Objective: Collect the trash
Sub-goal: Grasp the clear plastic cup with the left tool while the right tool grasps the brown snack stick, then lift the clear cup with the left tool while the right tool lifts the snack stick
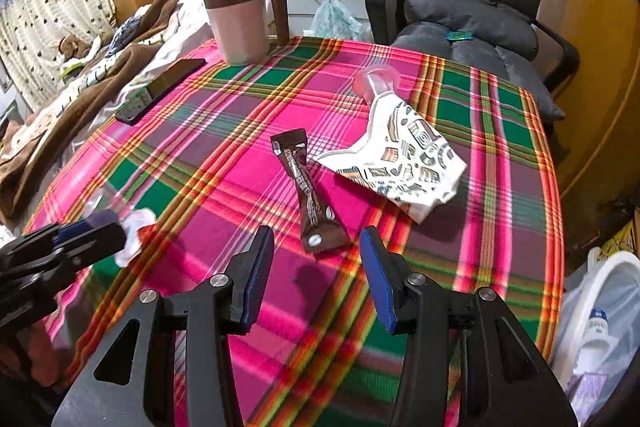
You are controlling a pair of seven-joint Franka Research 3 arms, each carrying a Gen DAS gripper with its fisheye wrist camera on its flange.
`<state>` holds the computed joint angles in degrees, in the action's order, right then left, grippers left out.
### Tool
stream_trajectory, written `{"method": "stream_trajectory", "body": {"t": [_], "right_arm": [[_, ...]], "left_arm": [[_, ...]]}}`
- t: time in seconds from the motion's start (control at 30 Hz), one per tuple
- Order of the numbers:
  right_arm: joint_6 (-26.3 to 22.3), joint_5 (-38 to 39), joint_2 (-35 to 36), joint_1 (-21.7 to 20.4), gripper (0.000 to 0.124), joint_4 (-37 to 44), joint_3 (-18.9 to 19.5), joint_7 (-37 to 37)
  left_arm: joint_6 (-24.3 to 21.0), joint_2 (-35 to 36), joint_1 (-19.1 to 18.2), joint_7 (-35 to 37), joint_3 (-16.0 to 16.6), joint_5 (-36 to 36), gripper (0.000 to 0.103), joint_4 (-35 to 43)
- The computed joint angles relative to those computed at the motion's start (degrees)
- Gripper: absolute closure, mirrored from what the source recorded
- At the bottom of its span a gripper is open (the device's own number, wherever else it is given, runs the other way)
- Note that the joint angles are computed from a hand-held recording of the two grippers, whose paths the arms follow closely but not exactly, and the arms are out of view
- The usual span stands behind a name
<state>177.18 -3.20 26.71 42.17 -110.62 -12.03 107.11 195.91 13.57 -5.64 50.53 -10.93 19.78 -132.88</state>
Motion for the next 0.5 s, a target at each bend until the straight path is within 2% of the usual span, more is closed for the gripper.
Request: {"method": "stream_trajectory", "body": {"t": [0.2,0.27,0.33,0.4,0.5], "right_arm": [[-2.6,-0.4,2.5,-0.6,0.077,3.5,0.3,-0.3],[-3.0,-1.5,2.9,0.6,0.077,4.1,-1.1,1.1],[-3.0,-2.6,2.6,1.1,0.081,3.7,-1.5,1.6],[-2.8,-3.1,2.3,0.8,0.096,3.4,-1.2,1.8],[-1.2,-3.5,0.9,1.6,0.097,0.9,-2.0,3.3]], "left_arm": [[-0.4,0.9,4.6,-3.3,-3.6,3.9,0.071,0.6],[-0.4,1.1,5.4,-4.0,-4.1,4.9,0.071,0.6],[-0.6,1.0,5.0,-4.2,-3.7,5.1,0.071,0.7],[-0.8,1.0,4.5,-4.0,-3.2,5.0,0.071,0.8],[-1.1,0.8,2.8,-3.4,-1.9,3.9,0.071,0.8]]}}
